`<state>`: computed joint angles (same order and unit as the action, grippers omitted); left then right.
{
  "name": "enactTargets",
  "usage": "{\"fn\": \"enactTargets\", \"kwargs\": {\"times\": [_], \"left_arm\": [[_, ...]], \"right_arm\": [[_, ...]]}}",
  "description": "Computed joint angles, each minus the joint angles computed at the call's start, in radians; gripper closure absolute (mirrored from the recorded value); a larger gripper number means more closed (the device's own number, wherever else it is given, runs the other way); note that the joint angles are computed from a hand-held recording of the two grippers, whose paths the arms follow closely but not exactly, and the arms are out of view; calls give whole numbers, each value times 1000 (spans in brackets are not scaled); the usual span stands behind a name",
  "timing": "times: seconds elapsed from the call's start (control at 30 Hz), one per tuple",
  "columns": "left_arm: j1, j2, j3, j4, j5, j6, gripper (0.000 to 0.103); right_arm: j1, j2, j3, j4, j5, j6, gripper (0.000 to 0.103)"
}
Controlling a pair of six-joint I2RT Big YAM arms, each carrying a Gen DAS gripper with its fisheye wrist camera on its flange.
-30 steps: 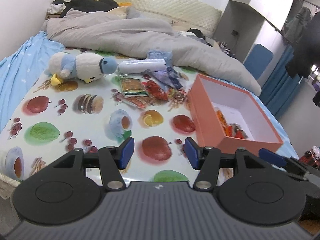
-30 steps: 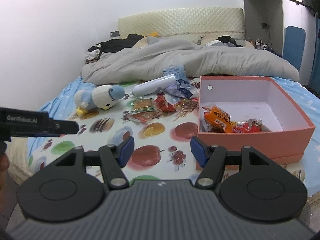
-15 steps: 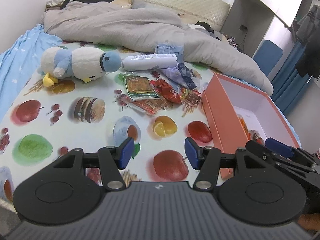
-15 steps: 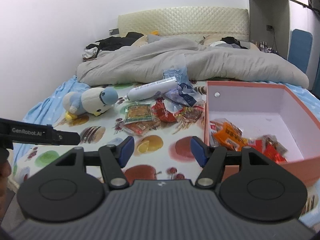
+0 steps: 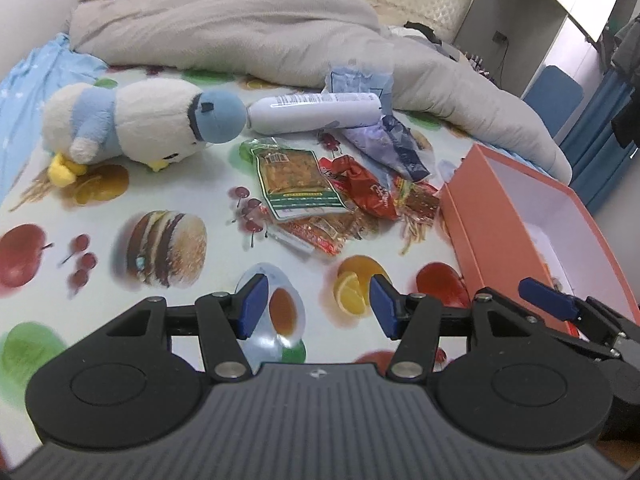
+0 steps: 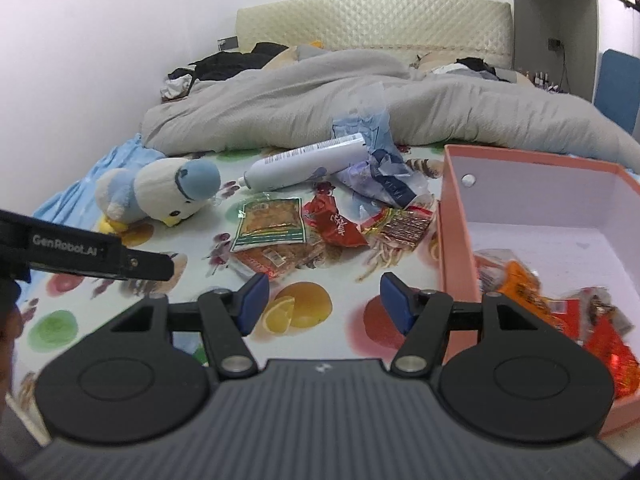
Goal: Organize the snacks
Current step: 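Lift both tools away from the pink box toward the snack pile, then grasp the green-labelled jerky packet with the left tool while the right tool grasps the red foil candy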
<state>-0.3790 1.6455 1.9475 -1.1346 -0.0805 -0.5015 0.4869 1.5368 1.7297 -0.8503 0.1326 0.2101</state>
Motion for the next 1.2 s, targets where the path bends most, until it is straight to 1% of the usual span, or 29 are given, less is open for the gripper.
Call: {"fn": "enactTargets", "kwargs": {"times": [0.1,0.23,0.3,0.33,0.37,0.4,0.47,0.53,0.63,0.67,0.73,0.77,0.87,0.9,0.93,0.97,1.0,1.03,1.07,1.1,1.17,1.2], "left_arm": [[25,60,48,12,26,13,40],[58,152,129,26,50,29,34],[74,201,180,12,68,28,34],[83,224,200,16,93,34,34],[89,243,218,22,108,40,34],[91,262,240,16,106,43,35],[95,305,298,-12,113,47,35],[99,309,293,14,140,47,35],[105,326,297,10,152,10,35],[108,326,290,11,152,-12,35],[112,322,270,23,137,-27,35],[117,321,260,28,152,-40,35],[140,304,203,84,239,-139,36],[146,285,160,135,254,-184,37],[154,258,101,211,280,-254,38],[164,239,54,271,312,-334,39],[173,226,19,317,336,-403,41],[178,218,-6,347,347,-463,45],[184,210,-33,378,359,-527,46],[188,205,-51,402,374,-576,47],[194,203,-79,435,408,-659,48],[194,203,-84,438,414,-681,48]], "right_arm": [[-4,45,22,29,2,2,39],[-8,109,52,76,12,6,40],[-9,144,70,102,33,-4,40],[-8,164,79,116,47,-13,40],[-8,183,93,120,57,-23,40],[-9,202,106,121,62,-32,40],[-10,240,138,115,80,-49,40],[-12,278,178,90,106,-52,40],[-27,309,201,107,79,6,40],[-29,319,208,114,77,7,39],[-28,345,231,122,83,-21,39],[-28,356,236,130,83,-39,39],[-28,383,252,144,96,-78,39],[-28,391,260,146,106,-94,39],[-26,401,270,145,122,-110,39],[-26,409,278,145,133,-122,39],[-28,415,285,145,131,-125,39],[-30,423,293,145,127,-126,39],[-31,432,303,140,128,-128,39],[-32,443,316,130,127,-135,39],[-35,458,333,118,119,-149,39],[-36,464,339,112,112,-152,39]]}}
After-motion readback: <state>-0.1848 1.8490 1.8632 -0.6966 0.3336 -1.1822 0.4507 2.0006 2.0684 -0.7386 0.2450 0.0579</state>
